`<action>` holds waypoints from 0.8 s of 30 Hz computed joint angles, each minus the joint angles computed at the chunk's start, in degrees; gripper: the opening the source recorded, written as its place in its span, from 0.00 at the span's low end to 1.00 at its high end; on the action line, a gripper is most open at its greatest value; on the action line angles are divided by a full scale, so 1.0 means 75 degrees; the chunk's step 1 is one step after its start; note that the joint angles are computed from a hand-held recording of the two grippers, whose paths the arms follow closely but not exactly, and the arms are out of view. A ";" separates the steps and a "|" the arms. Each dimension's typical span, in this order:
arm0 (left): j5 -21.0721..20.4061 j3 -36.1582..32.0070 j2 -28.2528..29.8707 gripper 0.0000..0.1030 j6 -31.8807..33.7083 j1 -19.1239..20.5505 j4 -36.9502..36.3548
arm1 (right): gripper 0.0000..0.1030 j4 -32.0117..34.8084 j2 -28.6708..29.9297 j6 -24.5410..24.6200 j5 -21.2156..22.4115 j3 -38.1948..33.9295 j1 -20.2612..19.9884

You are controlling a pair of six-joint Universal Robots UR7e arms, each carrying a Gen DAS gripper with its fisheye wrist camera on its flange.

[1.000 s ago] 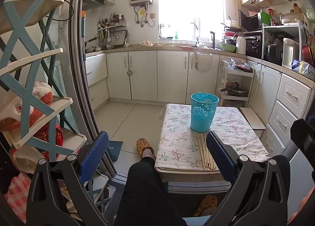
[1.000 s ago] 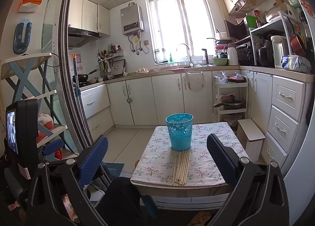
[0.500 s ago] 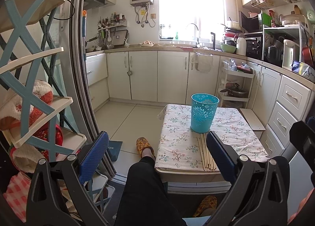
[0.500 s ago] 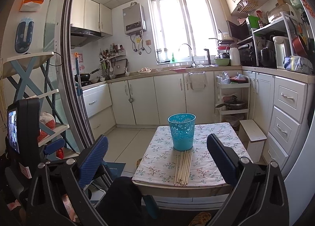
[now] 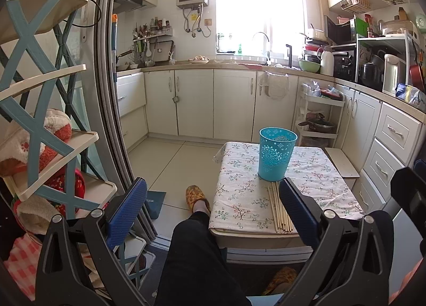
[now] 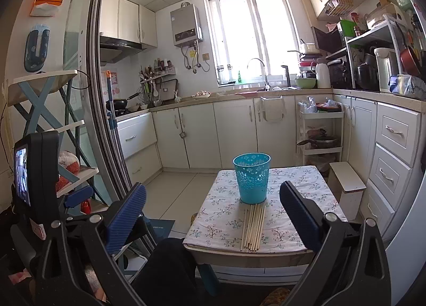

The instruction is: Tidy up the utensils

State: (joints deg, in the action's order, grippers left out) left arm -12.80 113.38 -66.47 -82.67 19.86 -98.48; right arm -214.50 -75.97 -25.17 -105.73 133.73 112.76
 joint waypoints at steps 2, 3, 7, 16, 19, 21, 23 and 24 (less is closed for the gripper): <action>-0.0043 -0.0045 0.0029 0.92 -0.0003 0.0059 -0.0008 | 0.93 0.0180 0.0052 -0.0150 -0.0097 -0.0095 0.0010; -0.0139 -0.0041 0.0031 0.92 0.0178 0.0118 -0.0344 | 0.93 0.0345 0.0045 -0.0070 -0.0132 -0.0141 0.0004; -0.0368 -0.0039 0.0172 0.92 0.1009 0.0369 -0.1526 | 0.93 0.0884 0.0008 0.0229 -0.0308 -0.0313 -0.0097; -0.0498 -0.0393 0.0901 0.93 0.3362 0.1155 -0.3811 | 0.87 0.1446 0.0615 0.0155 -0.0602 -0.1099 -0.0672; -0.0447 -0.0552 0.1272 0.92 0.4311 0.1462 -0.4730 | 0.74 0.2032 0.0910 0.0213 -0.0678 -0.1549 -0.0988; -0.0630 -0.0785 0.1514 0.92 0.4759 0.1712 -0.5122 | 0.70 0.2425 0.1185 0.0336 -0.0716 -0.1927 -0.1247; -0.0872 -0.1077 0.1757 0.92 0.5175 0.1994 -0.5334 | 0.66 0.2582 0.1432 0.0328 -0.0755 -0.2166 -0.1454; -0.0976 -0.1166 0.1884 0.93 0.5421 0.2096 -0.5615 | 0.62 0.2724 0.1587 0.0365 -0.0858 -0.2334 -0.1542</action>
